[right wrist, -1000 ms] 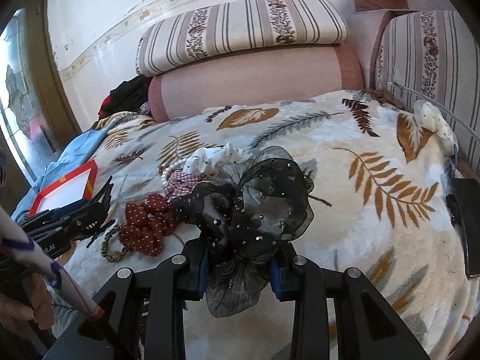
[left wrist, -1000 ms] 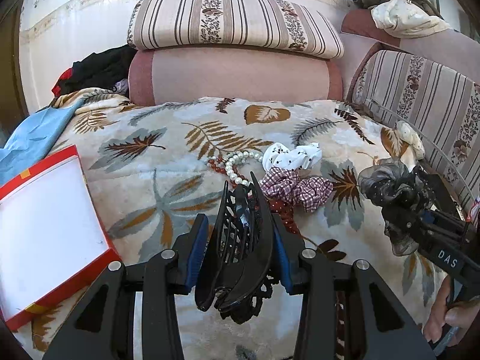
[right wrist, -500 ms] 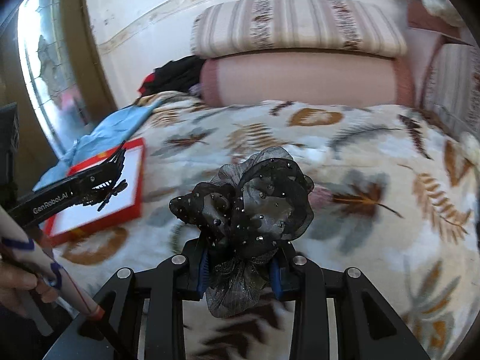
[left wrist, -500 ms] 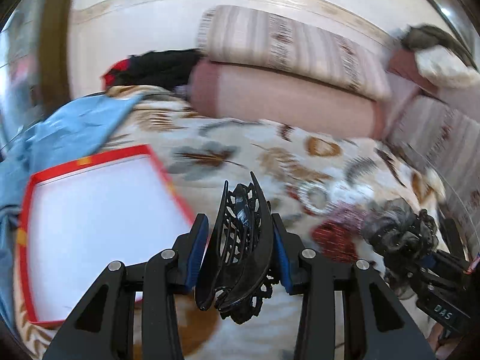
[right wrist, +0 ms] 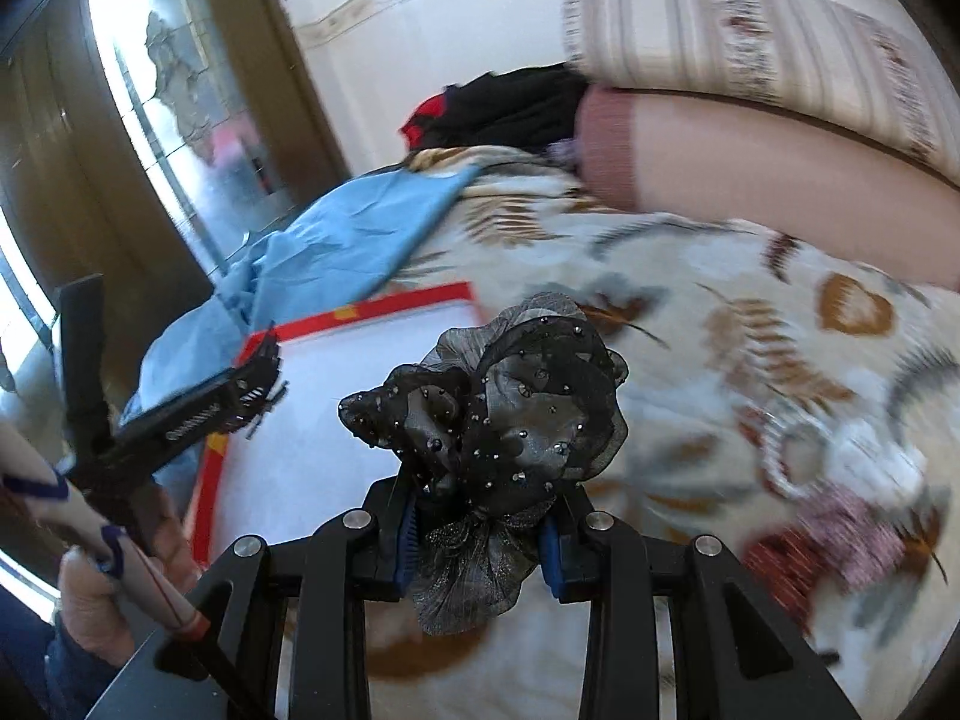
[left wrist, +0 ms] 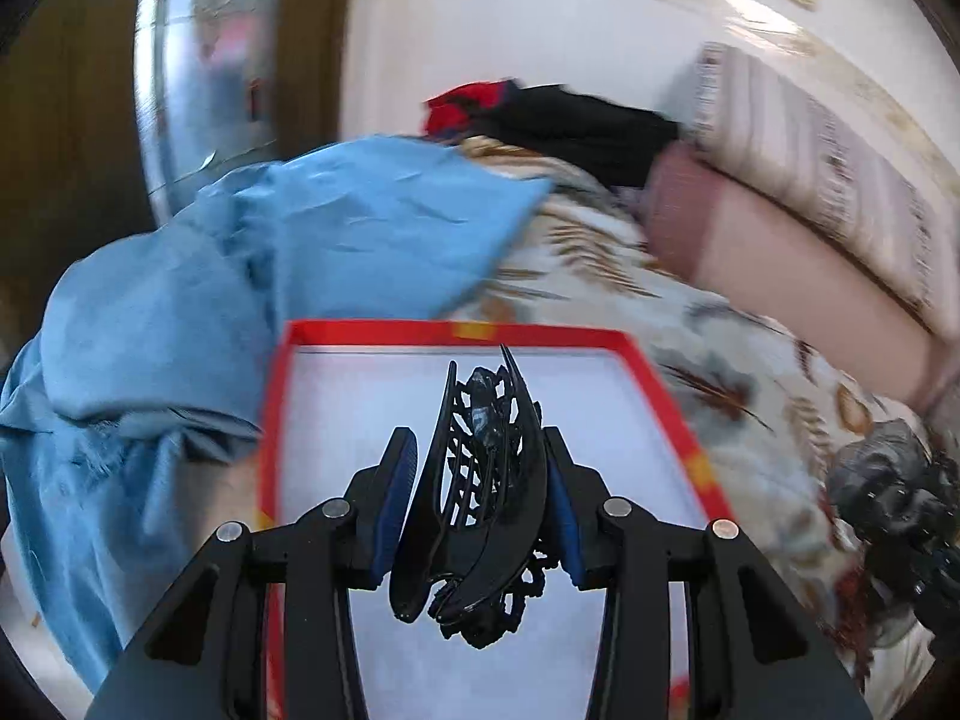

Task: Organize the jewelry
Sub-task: 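Carry the claw clip and organza scrunchie with both grippers over the red box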

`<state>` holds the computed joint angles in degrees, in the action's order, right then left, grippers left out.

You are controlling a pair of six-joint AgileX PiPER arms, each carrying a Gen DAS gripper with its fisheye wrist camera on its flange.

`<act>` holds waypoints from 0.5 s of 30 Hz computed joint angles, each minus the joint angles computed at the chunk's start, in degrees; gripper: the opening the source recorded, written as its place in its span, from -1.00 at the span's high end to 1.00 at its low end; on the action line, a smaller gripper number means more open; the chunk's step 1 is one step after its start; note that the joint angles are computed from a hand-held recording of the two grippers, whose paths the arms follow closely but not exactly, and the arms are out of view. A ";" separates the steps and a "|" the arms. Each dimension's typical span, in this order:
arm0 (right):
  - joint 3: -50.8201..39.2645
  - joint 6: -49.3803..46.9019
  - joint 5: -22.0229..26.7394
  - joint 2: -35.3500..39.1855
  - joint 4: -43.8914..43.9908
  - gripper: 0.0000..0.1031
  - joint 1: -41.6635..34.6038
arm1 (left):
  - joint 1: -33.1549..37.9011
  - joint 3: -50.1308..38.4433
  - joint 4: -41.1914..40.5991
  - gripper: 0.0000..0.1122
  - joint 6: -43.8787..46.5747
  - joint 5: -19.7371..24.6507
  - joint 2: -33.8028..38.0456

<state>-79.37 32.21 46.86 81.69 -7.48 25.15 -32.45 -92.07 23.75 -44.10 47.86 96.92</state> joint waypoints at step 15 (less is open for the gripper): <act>-52.07 -6.73 16.72 42.01 6.33 0.31 -0.06 | 8.73 -20.44 -7.53 0.28 8.19 8.83 17.42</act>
